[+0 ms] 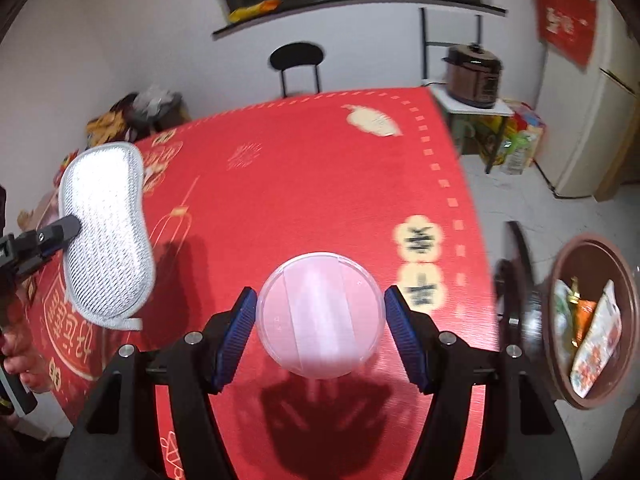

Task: Collect trash
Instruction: 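Carry the sponge and clear lid over the brown bin and open both tools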

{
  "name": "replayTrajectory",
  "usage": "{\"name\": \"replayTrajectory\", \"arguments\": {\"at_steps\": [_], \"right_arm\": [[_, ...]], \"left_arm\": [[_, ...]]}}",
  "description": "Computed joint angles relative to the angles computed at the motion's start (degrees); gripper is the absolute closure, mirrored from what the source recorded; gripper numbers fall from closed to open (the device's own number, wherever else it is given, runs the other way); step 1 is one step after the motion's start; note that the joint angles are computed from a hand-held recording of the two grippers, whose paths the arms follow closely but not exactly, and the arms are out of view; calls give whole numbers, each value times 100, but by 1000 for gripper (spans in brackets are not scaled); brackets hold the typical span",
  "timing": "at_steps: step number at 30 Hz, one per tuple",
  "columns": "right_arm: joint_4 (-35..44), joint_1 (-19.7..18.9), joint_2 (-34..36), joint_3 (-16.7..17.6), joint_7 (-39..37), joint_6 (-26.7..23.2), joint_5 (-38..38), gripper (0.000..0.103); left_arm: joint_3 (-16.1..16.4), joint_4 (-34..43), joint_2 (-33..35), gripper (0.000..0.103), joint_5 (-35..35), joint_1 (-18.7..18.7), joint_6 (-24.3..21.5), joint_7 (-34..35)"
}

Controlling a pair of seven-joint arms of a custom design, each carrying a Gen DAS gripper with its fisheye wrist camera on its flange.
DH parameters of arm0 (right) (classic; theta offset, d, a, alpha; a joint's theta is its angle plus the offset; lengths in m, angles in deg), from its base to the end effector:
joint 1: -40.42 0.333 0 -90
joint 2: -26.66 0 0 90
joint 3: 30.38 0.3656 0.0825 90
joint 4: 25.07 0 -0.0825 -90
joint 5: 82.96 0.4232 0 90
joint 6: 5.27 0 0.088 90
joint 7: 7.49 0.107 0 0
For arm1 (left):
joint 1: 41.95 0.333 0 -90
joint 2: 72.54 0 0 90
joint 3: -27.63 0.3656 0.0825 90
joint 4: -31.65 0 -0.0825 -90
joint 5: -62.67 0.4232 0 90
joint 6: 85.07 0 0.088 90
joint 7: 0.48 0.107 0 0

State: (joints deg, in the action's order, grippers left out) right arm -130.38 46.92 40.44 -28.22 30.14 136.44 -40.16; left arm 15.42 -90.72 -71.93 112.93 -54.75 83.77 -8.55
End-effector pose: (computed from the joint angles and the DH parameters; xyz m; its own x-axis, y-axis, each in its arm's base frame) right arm 0.6917 0.1015 0.4693 0.5737 -0.7916 -0.2103 -0.7171 -0.3614 -0.5959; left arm 0.5329 -0.3039 0.5056 0.2278 -0.8302 0.5088 -0.6243 -0.5255 -0.5780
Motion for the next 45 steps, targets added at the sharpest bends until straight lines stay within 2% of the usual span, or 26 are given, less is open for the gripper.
{"name": "replayTrajectory", "arguments": {"at_steps": [6,16,23,29,31,33,36,45], "right_arm": [[136,-291,49,-164,-27,127,172,38],[617,-867,391,-404,114,298,69,38],[1501,-1173,1041,-521,573,257,-336,38],[2261,-1325,1548,-494,962,136,-669,38],[2414,-1334,1641,-499,1112,125,-785,35],[2501,-1368,1685,-461,1201,165,-806,25],[2448,-1410,1639,-412,1196,321,-800,19],[1712,-1526,986,-391,974,851,-516,5]], "left_arm": [[-69,517,357,83,-100,-207,-129,265],[15,1279,896,84,-135,-621,-366,431],[98,1643,1132,83,-42,-887,-656,277],[106,1852,1247,83,-35,-1009,-929,213],[107,1912,1276,83,-41,-1033,-988,230],[106,1950,1296,83,-40,-1051,-1013,256],[79,2111,1396,83,-114,-1069,-1050,413],[-41,3118,2125,83,-773,-1119,-911,1720]]}}
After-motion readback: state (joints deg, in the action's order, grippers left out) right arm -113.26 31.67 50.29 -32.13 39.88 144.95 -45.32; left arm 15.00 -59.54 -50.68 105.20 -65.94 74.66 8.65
